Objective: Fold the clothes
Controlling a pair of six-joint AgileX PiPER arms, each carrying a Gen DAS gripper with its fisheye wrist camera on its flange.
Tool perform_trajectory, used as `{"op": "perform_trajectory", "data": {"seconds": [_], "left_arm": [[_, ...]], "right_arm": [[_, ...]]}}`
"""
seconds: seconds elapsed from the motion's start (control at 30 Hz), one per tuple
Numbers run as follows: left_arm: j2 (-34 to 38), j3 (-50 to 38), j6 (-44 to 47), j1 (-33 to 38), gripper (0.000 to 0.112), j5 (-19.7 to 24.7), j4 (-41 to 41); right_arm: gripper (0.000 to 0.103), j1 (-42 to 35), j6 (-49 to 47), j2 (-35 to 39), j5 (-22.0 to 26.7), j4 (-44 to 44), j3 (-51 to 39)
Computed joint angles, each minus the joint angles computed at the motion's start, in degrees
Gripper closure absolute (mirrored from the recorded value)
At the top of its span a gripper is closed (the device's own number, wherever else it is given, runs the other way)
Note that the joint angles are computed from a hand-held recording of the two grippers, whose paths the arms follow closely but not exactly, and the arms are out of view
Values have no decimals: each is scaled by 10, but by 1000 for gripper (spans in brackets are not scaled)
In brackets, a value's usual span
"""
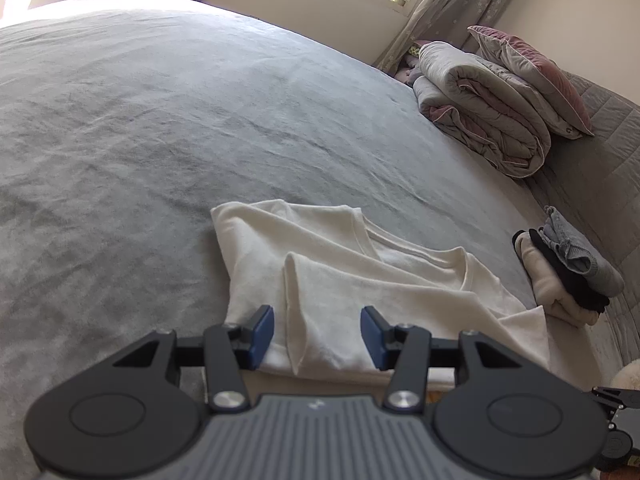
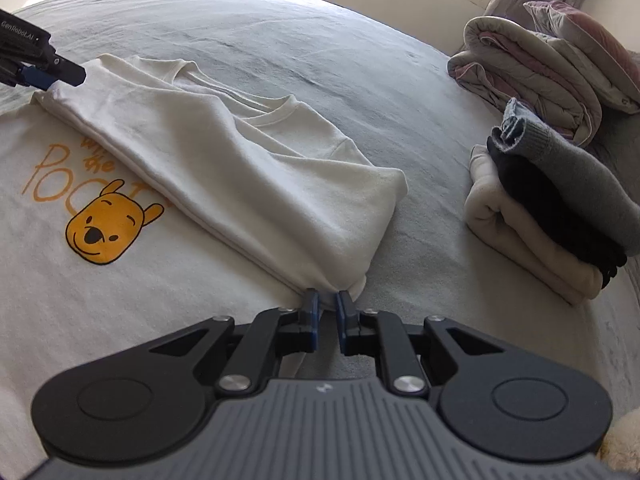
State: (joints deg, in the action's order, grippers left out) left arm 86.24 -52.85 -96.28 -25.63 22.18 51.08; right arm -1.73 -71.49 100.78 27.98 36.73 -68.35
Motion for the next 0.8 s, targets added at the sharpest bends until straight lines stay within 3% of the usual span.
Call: {"op": "perform_trajectory", "data": {"seconds": [0.07, 0.2, 0.27, 0.37, 0.5, 0.6, 0.8], "left_arm": [[-7, 0, -5, -4, 63, 4, 6], [-24, -7, -21, -30, 63, 24, 51], [-12, -33, 12, -42, 63, 24, 33], [8, -77, 71, -58, 62, 22, -1], [92, -185, 231, -59, 62, 18, -137], [179, -296, 370, -59, 59, 20, -263], [357, -556, 545, -77, 54, 108, -400]], "right_arm": [[88, -16, 60, 14, 57, -14, -36], [87, -48, 60, 23, 119, 24, -62], [87, -67, 51, 29, 140, 57, -75], [87, -81, -5, 30, 127, 117, -68], [87, -82, -68, 45, 119, 137, -59], [85, -84, -184, 38, 90, 198, -18], [78, -91, -415, 22, 67, 361, 44]]}}
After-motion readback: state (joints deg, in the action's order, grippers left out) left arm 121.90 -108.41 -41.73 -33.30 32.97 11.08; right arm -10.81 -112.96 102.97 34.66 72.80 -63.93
